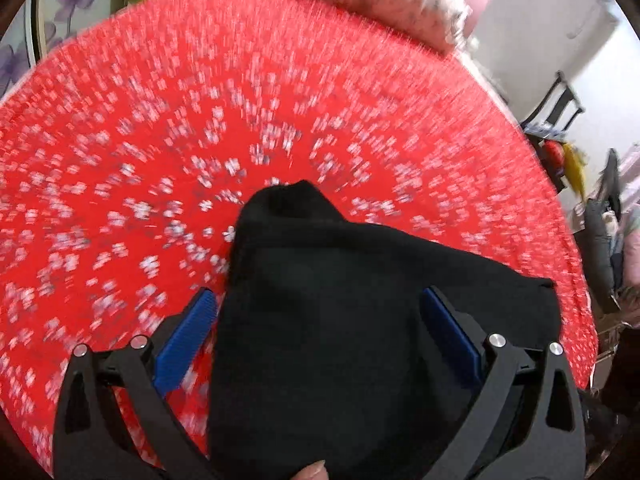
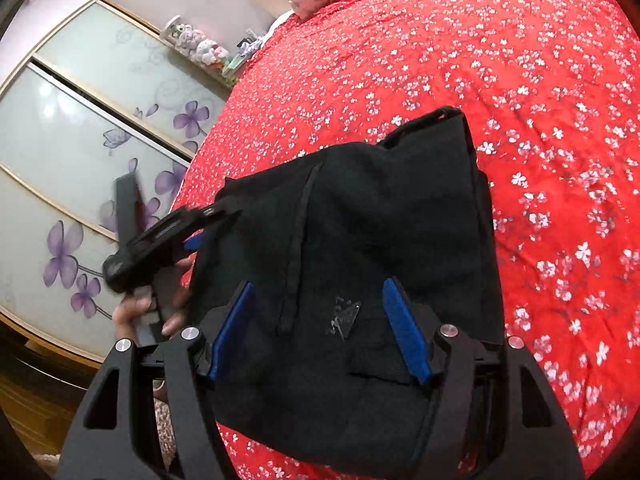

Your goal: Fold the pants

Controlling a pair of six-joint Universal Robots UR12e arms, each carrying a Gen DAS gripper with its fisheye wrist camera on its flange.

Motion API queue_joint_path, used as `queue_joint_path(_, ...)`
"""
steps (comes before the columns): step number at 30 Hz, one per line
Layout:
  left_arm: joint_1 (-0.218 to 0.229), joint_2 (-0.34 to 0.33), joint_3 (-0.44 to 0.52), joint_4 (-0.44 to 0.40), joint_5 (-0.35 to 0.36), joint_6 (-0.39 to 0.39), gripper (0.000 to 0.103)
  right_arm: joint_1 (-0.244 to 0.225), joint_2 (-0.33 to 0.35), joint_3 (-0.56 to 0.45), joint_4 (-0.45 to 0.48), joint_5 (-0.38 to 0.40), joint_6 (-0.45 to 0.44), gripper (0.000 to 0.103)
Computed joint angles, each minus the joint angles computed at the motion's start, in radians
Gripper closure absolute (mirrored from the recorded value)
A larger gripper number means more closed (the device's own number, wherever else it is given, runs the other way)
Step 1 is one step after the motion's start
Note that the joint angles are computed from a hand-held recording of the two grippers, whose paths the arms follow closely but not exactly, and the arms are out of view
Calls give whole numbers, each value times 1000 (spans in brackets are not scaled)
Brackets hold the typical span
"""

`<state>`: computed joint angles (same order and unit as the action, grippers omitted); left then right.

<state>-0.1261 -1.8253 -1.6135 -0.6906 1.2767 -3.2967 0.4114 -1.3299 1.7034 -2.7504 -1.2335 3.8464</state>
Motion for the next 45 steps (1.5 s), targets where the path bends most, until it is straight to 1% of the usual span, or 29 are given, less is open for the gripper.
queue_joint_path(1, -2, 23, -26, 32, 11, 20, 2, 6, -10, 2, -1, -17, 2, 32)
queue_joint_path(2, -8, 52, -55, 67, 39, 53, 2, 10, -16, 4, -4, -28, 4, 28)
queue_joint_path(3, -13, 74, -77, 94, 60, 79, 2, 17, -28, 13, -28, -47, 7, 24)
queue_joint_path(5, -18, 123, -139, 149, 83, 127, 2, 27, -42, 31, -77, -61, 12, 24)
queue_joint_path(8, -26, 181, -223, 204, 97, 173, 2, 54, -59, 49, -92, -113, 12, 24)
queue_joint_path(11, -29, 219, -272, 208, 98, 186, 2, 85, -70, 57, -62, -174, 4, 24)
queue_joint_path(14, -30, 245, -315, 223, 87, 167, 2, 115, -78, 64, -69, -235, -3, 24)
queue_joint_path(16, -41, 244, -324, 240, 106, 154, 2, 135, -84, 73, -63, -288, -5, 24)
queue_joint_path(17, -41, 240, -326, 242, 108, 143, 2, 137, -83, 78, -59, -288, 10, 24)
queue_joint_path(20, -40, 222, -323, 223, 104, 107, 2, 125, -65, 86, -63, -232, 60, 23)
queue_joint_path(22, -31, 218, -331, 240, 83, 79, 2, 127, -59, 78, -52, -246, 33, 20)
queue_joint_path(23, -29, 217, -333, 250, 82, 81, 2, 132, -59, 76, -47, -253, 19, 19)
queue_joint_path(24, -32, 217, -336, 260, 90, 87, 2, 133, -58, 76, -52, -257, 9, 17)
queue_joint_path(27, -46, 229, -357, 319, 135, 86, 2, 143, -61, 81, -83, -287, -2, 17)
queue_joint_path(28, -53, 236, -366, 349, 159, 94, 2, 144, -67, 89, -115, -293, 2, 17)
queue_joint_path(30, -77, 246, -392, 446, 215, 148, 2, 146, -77, 111, -198, -308, 9, 17)
queue_joint_path(31, -93, 247, -403, 493, 251, 189, 2, 148, -85, 125, -240, -333, 14, 17)
queue_joint_path(32, -104, 245, -406, 506, 273, 216, 2, 149, -90, 133, -265, -352, 14, 17)
queue_joint_path(33, -119, 240, -406, 513, 312, 240, 2, 148, -94, 138, -271, -361, 18, 16)
queue_joint_path(34, -126, 235, -405, 516, 331, 251, 2, 144, -99, 143, -260, -368, 34, 16)
queue_joint_path(35, -126, 233, -404, 515, 332, 248, 2, 140, -102, 145, -242, -366, 52, 16)
queue_joint_path(36, -122, 234, -403, 510, 321, 236, 2, 137, -103, 147, -220, -359, 73, 16)
queue_joint_path(37, -111, 236, -400, 491, 293, 214, 2, 128, -103, 146, -182, -339, 98, 16)
queue_joint_path(39, -98, 238, -395, 458, 254, 183, 2, 124, -102, 145, -140, -324, 109, 14)
queue_joint_path(40, -91, 237, -394, 444, 236, 164, 2, 120, -100, 138, -94, -313, 121, 13)
queue_joint_path(41, -90, 236, -395, 445, 232, 162, 2, 111, -97, 141, -62, -278, 137, 13)
queue_joint_path(42, -92, 234, -396, 450, 237, 167, 2, 105, -93, 146, -53, -253, 150, 13)
queue_joint_path(43, -96, 234, -398, 455, 247, 174, 2, 108, -92, 147, -65, -266, 156, 11)
queue_joint_path(45, -100, 232, -402, 471, 258, 183, 2, 112, -94, 139, -53, -278, 141, 11)
